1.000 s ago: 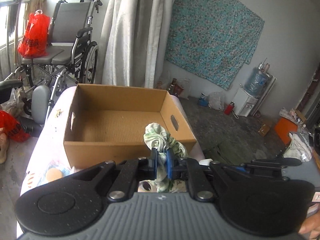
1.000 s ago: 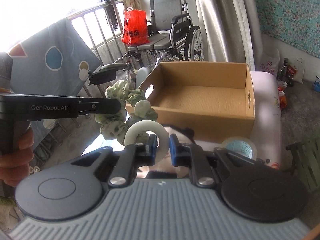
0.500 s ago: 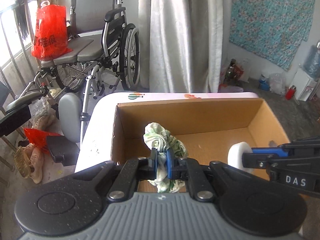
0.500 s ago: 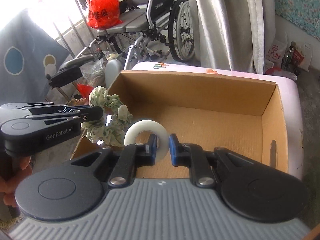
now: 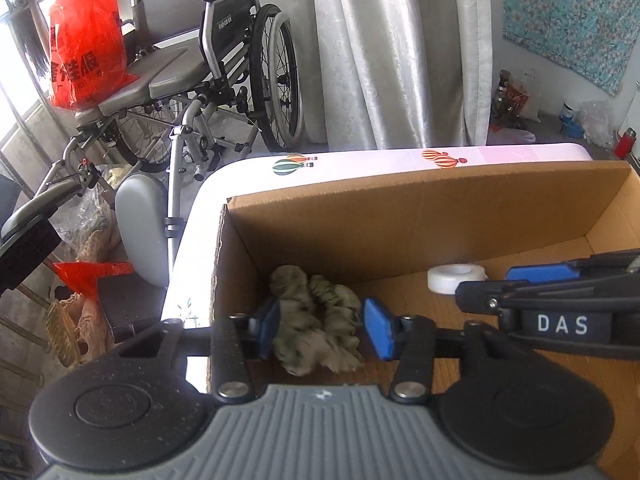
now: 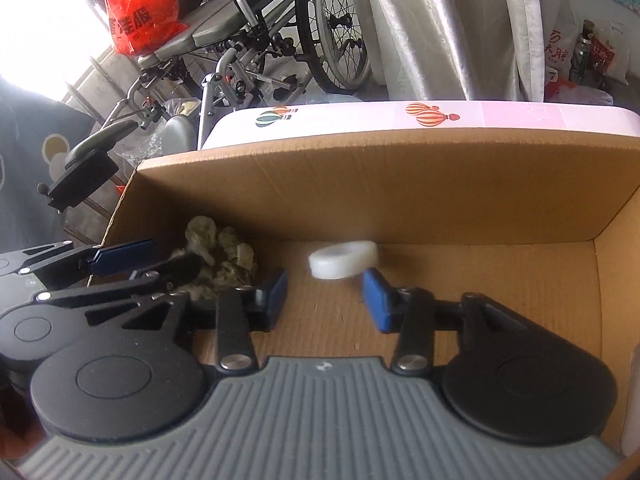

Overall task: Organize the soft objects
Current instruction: 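Lower the scrunchie into the cardboard box and open the left gripper while the right releases the tape roll there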

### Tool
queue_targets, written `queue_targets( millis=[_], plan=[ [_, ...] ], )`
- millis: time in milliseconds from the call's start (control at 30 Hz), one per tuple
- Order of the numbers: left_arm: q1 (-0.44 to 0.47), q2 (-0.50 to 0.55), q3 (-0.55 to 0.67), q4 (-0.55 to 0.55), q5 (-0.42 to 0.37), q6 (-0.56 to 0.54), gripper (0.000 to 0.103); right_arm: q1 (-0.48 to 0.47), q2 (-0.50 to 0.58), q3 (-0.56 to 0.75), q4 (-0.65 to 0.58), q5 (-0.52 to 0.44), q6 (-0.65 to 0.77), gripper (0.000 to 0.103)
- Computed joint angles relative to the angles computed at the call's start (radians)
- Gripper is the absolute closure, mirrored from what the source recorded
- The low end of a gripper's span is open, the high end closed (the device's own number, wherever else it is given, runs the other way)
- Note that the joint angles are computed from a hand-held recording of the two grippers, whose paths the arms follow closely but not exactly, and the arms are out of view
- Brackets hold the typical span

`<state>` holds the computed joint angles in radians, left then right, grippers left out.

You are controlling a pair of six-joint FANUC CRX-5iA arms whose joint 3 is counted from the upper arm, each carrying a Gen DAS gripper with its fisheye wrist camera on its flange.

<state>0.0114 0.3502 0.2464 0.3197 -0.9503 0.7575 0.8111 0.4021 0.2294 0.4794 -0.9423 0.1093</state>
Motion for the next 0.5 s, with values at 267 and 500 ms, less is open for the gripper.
queue_targets(
  millis=[267, 500],
  plan=[
    [0.038, -0.036, -0.026, 0.1, -0.044, -0.019, 0.043, 0.04, -0.115, -0.128, 0.097, 0.045, -0.124, 0.052],
    [0.147, -0.156, -0.083, 0.268, -0.148, -0.097, 0.028, 0.146, -0.284, -0.237, 0.26, -0.01, -0.314, 0.052]
  ],
)
